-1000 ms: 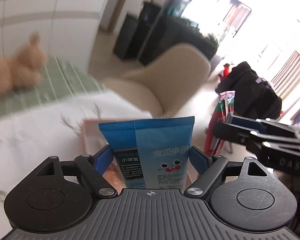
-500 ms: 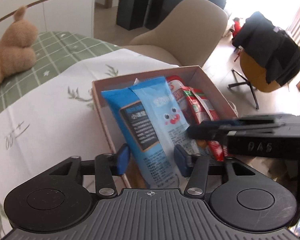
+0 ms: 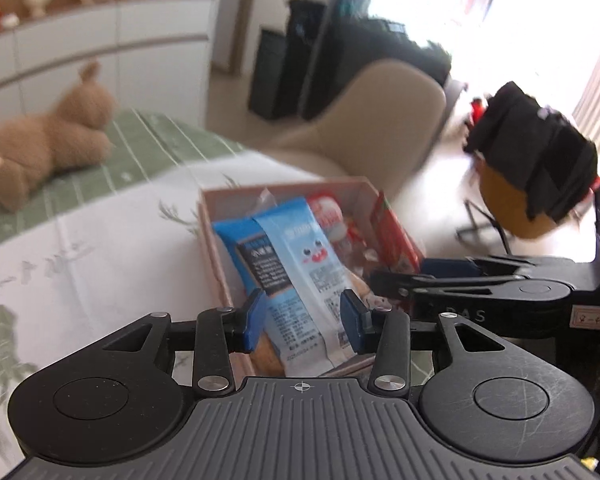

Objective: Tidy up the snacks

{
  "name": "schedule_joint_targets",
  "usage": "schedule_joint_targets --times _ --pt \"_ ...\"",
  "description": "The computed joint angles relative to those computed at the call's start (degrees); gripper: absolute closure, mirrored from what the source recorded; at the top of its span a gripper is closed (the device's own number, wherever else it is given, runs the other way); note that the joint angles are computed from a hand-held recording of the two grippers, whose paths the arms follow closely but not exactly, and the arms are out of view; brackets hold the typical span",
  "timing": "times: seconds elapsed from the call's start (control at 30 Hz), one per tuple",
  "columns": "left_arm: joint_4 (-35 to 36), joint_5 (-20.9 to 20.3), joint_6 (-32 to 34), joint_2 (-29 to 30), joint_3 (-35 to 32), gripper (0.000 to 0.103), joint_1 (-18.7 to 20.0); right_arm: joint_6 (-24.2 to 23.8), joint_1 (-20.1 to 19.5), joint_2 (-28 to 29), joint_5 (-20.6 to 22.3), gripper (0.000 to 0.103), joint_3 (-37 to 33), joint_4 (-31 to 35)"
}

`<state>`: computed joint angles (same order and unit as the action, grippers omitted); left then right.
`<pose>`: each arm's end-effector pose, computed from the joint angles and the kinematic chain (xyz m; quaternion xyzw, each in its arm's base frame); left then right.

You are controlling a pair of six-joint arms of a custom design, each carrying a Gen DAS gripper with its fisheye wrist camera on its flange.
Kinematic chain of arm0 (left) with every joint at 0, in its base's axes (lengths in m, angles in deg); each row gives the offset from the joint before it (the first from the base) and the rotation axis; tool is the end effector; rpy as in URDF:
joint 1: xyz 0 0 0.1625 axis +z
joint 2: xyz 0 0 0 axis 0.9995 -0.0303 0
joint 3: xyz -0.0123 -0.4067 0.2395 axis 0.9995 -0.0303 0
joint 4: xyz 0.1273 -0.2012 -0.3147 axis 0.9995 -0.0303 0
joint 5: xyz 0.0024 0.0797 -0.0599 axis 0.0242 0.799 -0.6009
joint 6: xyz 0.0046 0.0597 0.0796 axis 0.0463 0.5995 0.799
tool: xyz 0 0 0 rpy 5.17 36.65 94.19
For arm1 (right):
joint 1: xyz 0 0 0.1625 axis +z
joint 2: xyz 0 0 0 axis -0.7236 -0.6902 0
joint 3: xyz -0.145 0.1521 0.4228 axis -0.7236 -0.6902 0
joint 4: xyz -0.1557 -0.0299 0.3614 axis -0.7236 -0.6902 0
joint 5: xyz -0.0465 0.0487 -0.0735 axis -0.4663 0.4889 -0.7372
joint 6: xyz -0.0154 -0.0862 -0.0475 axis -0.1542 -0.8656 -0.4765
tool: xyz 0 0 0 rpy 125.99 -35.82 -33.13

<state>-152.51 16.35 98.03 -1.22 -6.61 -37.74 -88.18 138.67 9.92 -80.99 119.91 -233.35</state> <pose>-0.3587 -0.6935 0.0648 0.4090 0.8870 -0.1800 0.1159 0.1002 -0.6216 0.2829 -0.0281 -0.8519 0.4185 0.3136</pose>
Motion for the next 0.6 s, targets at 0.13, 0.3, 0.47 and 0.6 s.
schedule_joint_targets --times 0.13,0.3,0.47,0.6 --pt "-10.57 0.82 0.2 -3.92 9.01 0.057 -0.78 -3.1 2.7 0.11 -3.36 0.036 3.26 -7.5" --pt "-20.25 4.58 -0.66 -8.33 21.01 0.057 -0.87 -0.88 6.56 1.56 -8.96 0.022 8.31 -15.67" --pt "-24.85 7.8 -1.8 -11.04 31.01 0.057 0.7 2.75 9.35 6.11 -13.49 0.019 13.54 -19.54" --pt "-31.46 9.98 0.24 -9.72 34.83 0.057 1.67 2.63 9.55 10.99 -15.6 0.019 15.35 -22.47"
